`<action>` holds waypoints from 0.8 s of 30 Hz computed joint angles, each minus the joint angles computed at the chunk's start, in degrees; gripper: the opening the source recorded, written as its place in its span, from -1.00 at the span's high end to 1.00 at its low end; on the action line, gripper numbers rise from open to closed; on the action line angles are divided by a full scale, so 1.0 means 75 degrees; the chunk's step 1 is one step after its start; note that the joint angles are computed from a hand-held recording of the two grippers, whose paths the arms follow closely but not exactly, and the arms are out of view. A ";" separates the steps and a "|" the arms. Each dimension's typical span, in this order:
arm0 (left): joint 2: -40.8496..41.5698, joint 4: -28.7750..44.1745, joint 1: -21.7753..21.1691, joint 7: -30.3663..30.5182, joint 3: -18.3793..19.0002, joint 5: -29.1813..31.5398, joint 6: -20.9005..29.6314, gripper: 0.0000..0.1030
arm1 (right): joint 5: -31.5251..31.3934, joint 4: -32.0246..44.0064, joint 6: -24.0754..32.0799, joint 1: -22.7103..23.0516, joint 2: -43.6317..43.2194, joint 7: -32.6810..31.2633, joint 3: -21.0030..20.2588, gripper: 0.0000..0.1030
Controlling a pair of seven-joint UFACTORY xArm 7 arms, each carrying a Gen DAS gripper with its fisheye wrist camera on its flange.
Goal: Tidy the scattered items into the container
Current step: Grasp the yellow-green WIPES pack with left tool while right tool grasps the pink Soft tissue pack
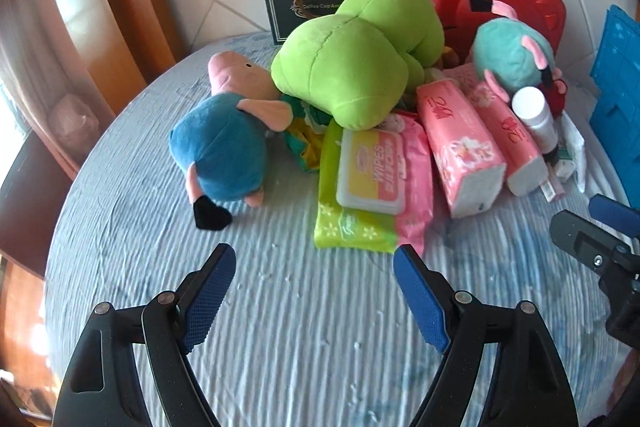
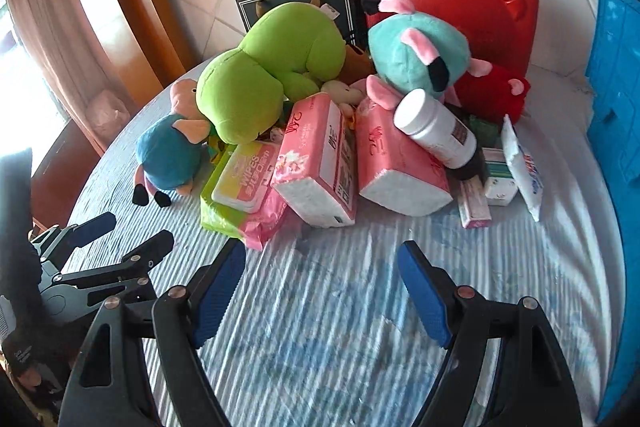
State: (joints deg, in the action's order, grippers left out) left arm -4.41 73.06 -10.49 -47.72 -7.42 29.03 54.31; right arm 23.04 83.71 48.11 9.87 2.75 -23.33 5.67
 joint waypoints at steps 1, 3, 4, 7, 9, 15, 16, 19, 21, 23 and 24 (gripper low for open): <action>0.0136 0.0077 0.0041 0.0145 0.0057 -0.0026 -0.0082 -0.59 | -0.0110 0.0175 -0.0117 0.0071 0.0212 0.0152 0.0054 -0.52; 0.0344 0.0174 0.0105 0.0350 0.0165 -0.0082 -0.0199 -0.59 | -0.0486 0.0612 -0.0326 0.0232 0.0697 0.0534 0.0149 -0.52; 0.0413 0.0194 0.0133 0.0467 0.0219 -0.0162 -0.0251 -0.59 | -0.0699 0.0829 -0.0365 0.0307 0.0923 0.0713 0.0180 -0.52; 0.0583 0.0279 0.0193 0.0746 0.0335 -0.0287 -0.0321 -0.59 | -0.1166 0.1535 -0.0280 0.0488 0.1635 0.1092 0.0259 -0.52; 0.0699 0.0345 0.0219 0.0881 0.0391 -0.0354 -0.0367 -0.59 | -0.1672 0.1898 -0.0219 0.0663 0.2057 0.1450 0.0210 -0.52; 0.1288 0.0842 0.0113 0.1262 0.0437 -0.0719 -0.0556 -0.59 | -0.1744 0.1850 0.0017 0.0375 0.2195 0.1750 0.0193 -0.03; 0.1428 0.0974 0.0068 0.1351 0.0434 -0.0814 -0.0579 -0.59 | -0.1637 0.1749 0.0109 0.0261 0.2082 0.1677 0.0196 -0.02; 0.1875 0.1417 -0.0093 0.1607 0.0442 -0.1079 -0.0595 -0.59 | -0.1387 0.1270 0.0307 -0.0047 0.1636 0.1421 0.0134 -0.02; 0.2297 0.1854 -0.0239 0.1744 0.0478 -0.1145 -0.0334 -0.60 | -0.1248 0.1027 0.0394 -0.0182 0.1418 0.1251 0.0094 -0.02; 0.2655 0.2214 -0.0472 0.1550 0.0625 -0.0821 -0.0017 -0.70 | -0.1108 0.0928 0.0431 -0.0263 0.1333 0.1106 0.0075 -0.02; 0.2697 0.2218 -0.0504 0.1483 0.0680 -0.0805 -0.0093 -0.77 | -0.1060 0.0916 0.0425 -0.0283 0.1329 0.1062 0.0069 -0.02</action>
